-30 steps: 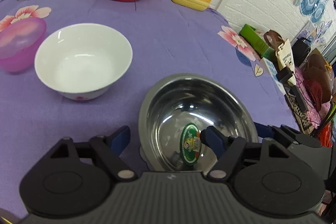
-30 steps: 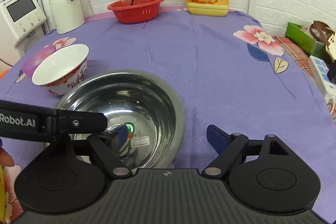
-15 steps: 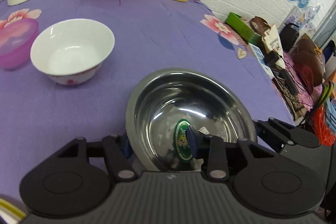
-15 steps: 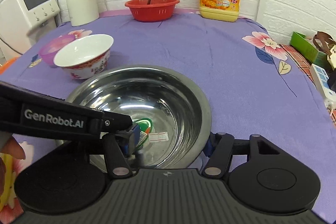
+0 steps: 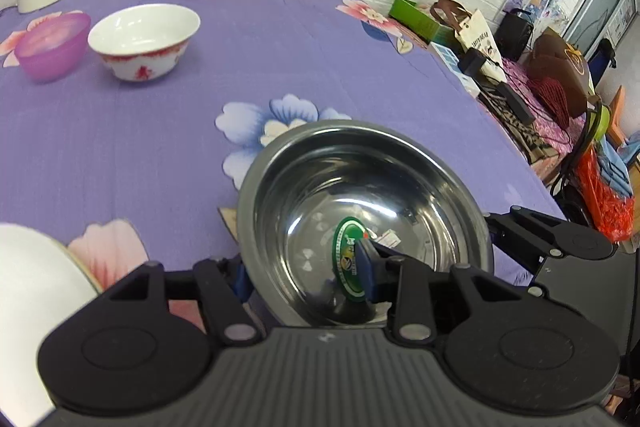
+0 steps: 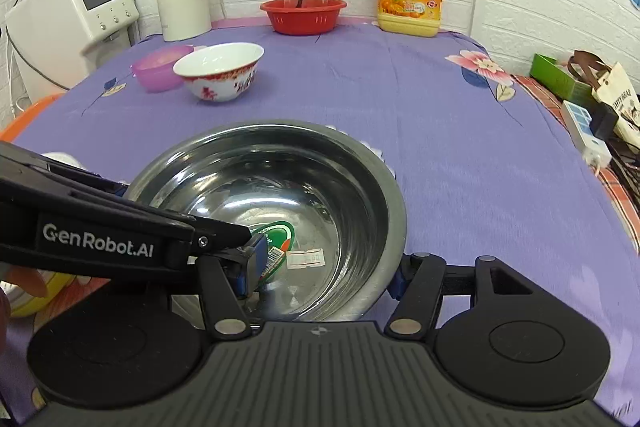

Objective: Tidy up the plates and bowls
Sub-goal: 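Lift the steel bowl with the right gripper toward the plate stack, then move the left gripper to the white bowl and grasp its rim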

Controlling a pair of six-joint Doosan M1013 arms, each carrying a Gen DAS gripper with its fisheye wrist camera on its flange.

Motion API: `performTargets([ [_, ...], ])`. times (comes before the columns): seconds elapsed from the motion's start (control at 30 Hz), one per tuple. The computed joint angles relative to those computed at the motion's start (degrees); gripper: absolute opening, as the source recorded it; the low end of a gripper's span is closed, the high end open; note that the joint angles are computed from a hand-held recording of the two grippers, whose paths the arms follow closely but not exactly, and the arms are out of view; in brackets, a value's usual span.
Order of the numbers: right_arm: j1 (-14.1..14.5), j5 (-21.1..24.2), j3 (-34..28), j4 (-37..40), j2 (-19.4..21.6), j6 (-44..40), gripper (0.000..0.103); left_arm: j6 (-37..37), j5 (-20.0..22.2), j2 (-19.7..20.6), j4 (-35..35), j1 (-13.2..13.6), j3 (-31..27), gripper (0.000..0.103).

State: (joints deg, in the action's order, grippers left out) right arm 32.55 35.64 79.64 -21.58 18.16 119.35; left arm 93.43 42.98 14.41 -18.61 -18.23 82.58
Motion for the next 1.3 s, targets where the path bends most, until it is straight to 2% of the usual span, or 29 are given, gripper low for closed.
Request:
performTargets([
  [0.2, 0.42, -0.55, 1.94, 1.8, -0.66, 1.18, 0.098, -1.4, -0.61, -1.05, 1.9, -0.41, 2.06, 0.035],
  [0.4, 0.86, -1.28, 2.6, 0.19, -0.82, 2.66, 0.096, -1.82, -0.73, -1.11, 2.77, -0.71, 2.29, 0.036],
  [0.43, 0.83, -1.03, 2.58, 0.36, -0.87, 2.47, 0.096, -1.95, -0.36, -1.1, 3.11, -0.72, 2.16, 0.046],
  [0.47, 0.71, -0.77, 2.75, 0.97, -1.12, 1.96, 0.1, -3.47, -0.03, -1.11, 4.97, -0.83, 1.93, 0.068],
  [0.5, 0.53, -0.76, 3.02, 1.26, -1.44, 1.98, 0.103, -3.61, -0.44, -1.32, 5.24, -0.73, 2.02, 0.079],
  [0.53, 0.28, -1.23, 3.55, 1.08, -1.95, 2.63, 0.103, -3.32, -1.9, -1.89, 4.68, -0.39, 2.56, 0.08],
  [0.7, -1.09, -5.35, 5.92, -0.96, -4.64, 8.49, 0.103, 0.3, -4.07, -3.04, -1.2, 2.26, 1.59, 0.08],
  [0.87, -1.72, -6.7, 4.15, -0.93, -4.13, 7.63, 0.103, -7.1, -6.43, -3.41, 6.55, 3.86, -0.31, 0.081],
  [1.07, -2.72, -5.72, -1.12, 10.9, -1.08, -4.5, 0.103, -12.19, -5.27, -2.1, 11.0, 6.05, -2.57, 0.081],
  [1.2, -3.06, -2.21, -7.08, 16.77, 2.25, -12.42, 0.103, -10.75, -0.81, 0.93, 6.97, 7.84, -6.01, 0.081],
  [1.3, -3.61, 1.1, -12.81, 20.4, 5.56, -17.03, 0.103, -12.29, 0.96, 3.36, 3.68, 9.07, -8.72, 0.081],
])
